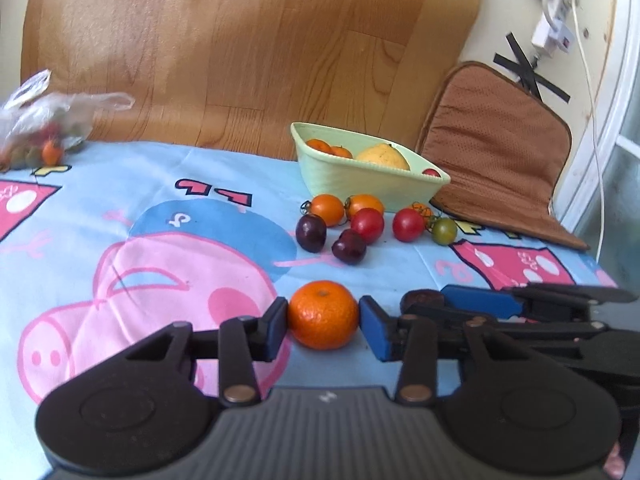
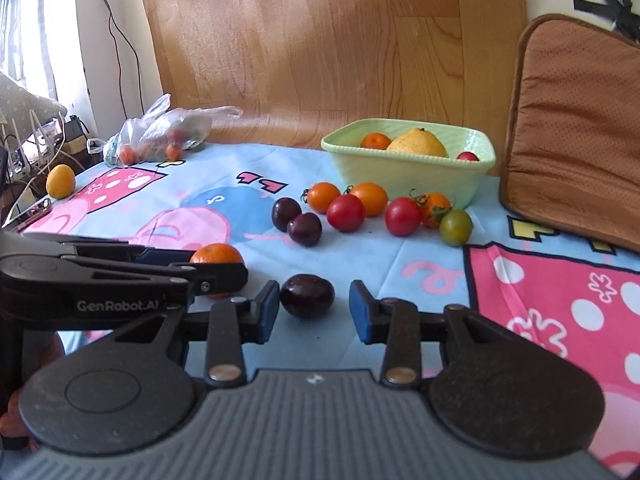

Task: Organize fruits
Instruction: 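Grasp the mandarin with the left tool while the right tool grasps a dark cherry, then lower both held fruits into the green bowl and open both tools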

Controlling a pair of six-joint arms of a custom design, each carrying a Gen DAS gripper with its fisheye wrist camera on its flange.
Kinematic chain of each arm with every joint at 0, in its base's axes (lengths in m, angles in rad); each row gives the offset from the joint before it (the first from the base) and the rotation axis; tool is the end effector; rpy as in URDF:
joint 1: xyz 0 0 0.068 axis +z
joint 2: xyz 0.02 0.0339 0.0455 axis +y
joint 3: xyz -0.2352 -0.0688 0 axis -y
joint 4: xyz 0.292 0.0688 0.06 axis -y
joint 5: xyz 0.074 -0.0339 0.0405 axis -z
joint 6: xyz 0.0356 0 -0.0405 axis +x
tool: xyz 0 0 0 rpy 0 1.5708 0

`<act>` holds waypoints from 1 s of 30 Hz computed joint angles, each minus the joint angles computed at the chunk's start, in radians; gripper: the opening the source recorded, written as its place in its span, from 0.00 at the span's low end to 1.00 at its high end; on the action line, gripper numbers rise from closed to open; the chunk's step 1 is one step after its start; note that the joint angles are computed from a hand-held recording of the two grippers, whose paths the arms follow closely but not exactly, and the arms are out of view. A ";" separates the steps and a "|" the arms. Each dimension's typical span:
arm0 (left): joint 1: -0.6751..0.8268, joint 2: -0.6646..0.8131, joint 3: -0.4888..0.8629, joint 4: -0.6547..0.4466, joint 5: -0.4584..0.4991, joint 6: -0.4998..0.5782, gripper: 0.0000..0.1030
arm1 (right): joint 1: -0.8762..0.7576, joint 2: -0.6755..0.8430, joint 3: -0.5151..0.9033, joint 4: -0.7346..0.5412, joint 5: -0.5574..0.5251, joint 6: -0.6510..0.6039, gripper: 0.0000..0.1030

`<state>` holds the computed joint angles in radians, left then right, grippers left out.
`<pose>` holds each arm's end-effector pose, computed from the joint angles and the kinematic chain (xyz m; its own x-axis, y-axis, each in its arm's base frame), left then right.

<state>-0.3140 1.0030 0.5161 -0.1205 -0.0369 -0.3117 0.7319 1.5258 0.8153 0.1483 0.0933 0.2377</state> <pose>0.2569 -0.0820 0.1657 -0.6025 -0.1266 -0.7880 0.0999 0.9676 -0.2318 0.2719 0.2398 0.1452 -0.5283 -0.1594 -0.8340 -0.4963 0.8549 0.1510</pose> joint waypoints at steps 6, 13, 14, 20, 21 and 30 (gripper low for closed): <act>-0.005 -0.020 -0.013 0.003 -0.008 -0.003 0.37 | -0.018 0.012 0.002 0.008 -0.080 0.024 0.31; -0.040 -0.082 -0.052 0.021 -0.042 0.032 0.37 | 0.019 -0.062 -0.083 0.073 0.007 0.000 0.31; -0.048 -0.085 -0.051 0.019 -0.049 0.038 0.37 | 0.021 -0.067 -0.087 0.070 0.017 -0.002 0.31; -0.034 0.042 0.087 0.031 0.038 0.069 0.37 | -0.030 -0.118 -0.093 0.096 0.030 -0.009 0.31; -0.027 0.084 0.132 0.043 0.047 0.082 0.37 | -0.045 -0.115 -0.082 0.105 0.036 -0.019 0.31; 0.044 0.565 0.613 0.060 0.082 0.139 0.37 | -0.201 0.138 0.178 0.177 0.011 -0.048 0.31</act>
